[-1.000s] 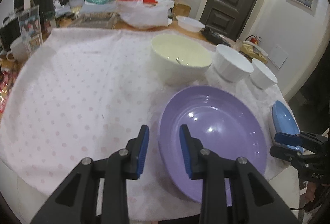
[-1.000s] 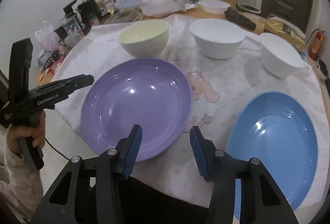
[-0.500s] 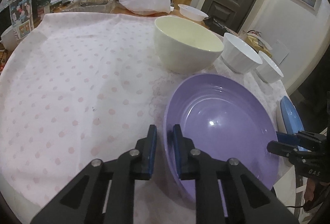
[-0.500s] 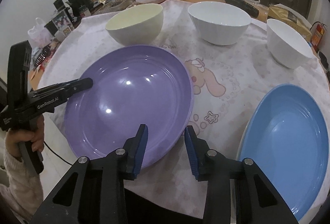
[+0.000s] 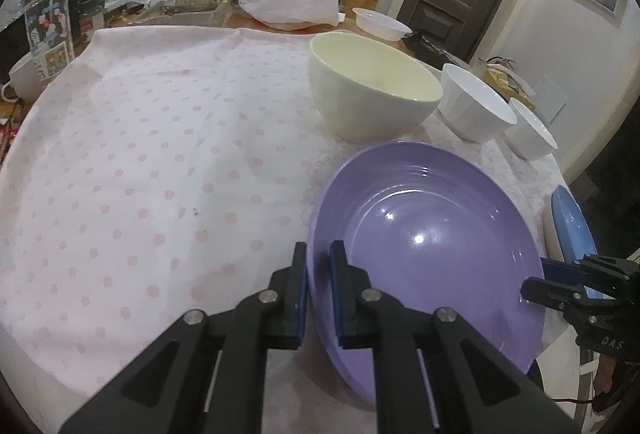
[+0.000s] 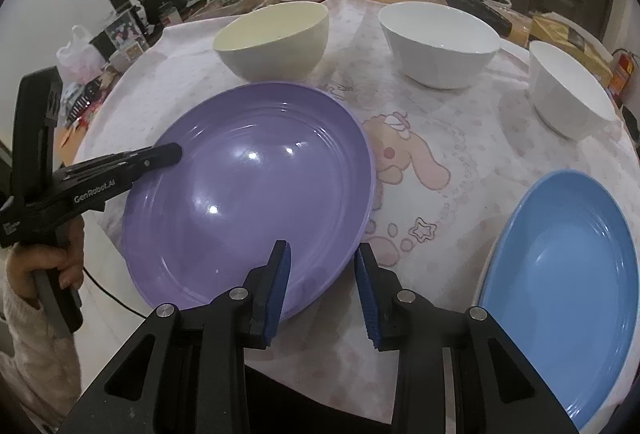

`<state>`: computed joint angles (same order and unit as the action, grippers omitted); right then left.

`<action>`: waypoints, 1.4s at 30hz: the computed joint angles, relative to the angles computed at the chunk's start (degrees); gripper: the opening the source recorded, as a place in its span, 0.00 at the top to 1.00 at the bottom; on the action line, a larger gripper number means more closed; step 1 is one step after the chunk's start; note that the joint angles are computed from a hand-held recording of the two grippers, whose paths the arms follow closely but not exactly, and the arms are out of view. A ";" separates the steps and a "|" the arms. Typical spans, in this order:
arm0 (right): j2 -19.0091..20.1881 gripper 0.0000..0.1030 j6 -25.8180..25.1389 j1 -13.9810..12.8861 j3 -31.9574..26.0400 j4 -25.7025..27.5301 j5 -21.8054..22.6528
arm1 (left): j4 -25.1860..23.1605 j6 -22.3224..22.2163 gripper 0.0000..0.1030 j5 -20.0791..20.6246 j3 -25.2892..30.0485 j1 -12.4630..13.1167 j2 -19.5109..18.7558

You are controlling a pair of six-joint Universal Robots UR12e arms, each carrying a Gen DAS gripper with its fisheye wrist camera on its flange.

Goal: Organize plates and bowls
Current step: 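Close the left and right tools on the purple plate's rim, then carry the purple plate with both tools onto the blue plate, open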

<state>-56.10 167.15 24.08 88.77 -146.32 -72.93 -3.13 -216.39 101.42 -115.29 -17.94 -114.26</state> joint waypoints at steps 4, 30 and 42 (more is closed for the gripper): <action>-0.31 0.73 -0.06 -0.06 0.46 -0.73 1.01 | -0.74 0.06 0.92 1.38 -0.16 -0.32 0.67; -5.34 0.73 2.58 -3.38 7.11 -10.94 4.01 | -3.89 2.11 0.92 8.01 4.17 -5.63 2.21; -7.40 0.73 5.74 -6.86 10.90 -16.36 4.58 | -6.68 4.79 0.92 8.25 9.99 -8.14 -0.33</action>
<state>-63.50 172.89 17.22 99.67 -162.68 -68.34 -9.82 -211.60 109.67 -105.29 -26.08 -114.59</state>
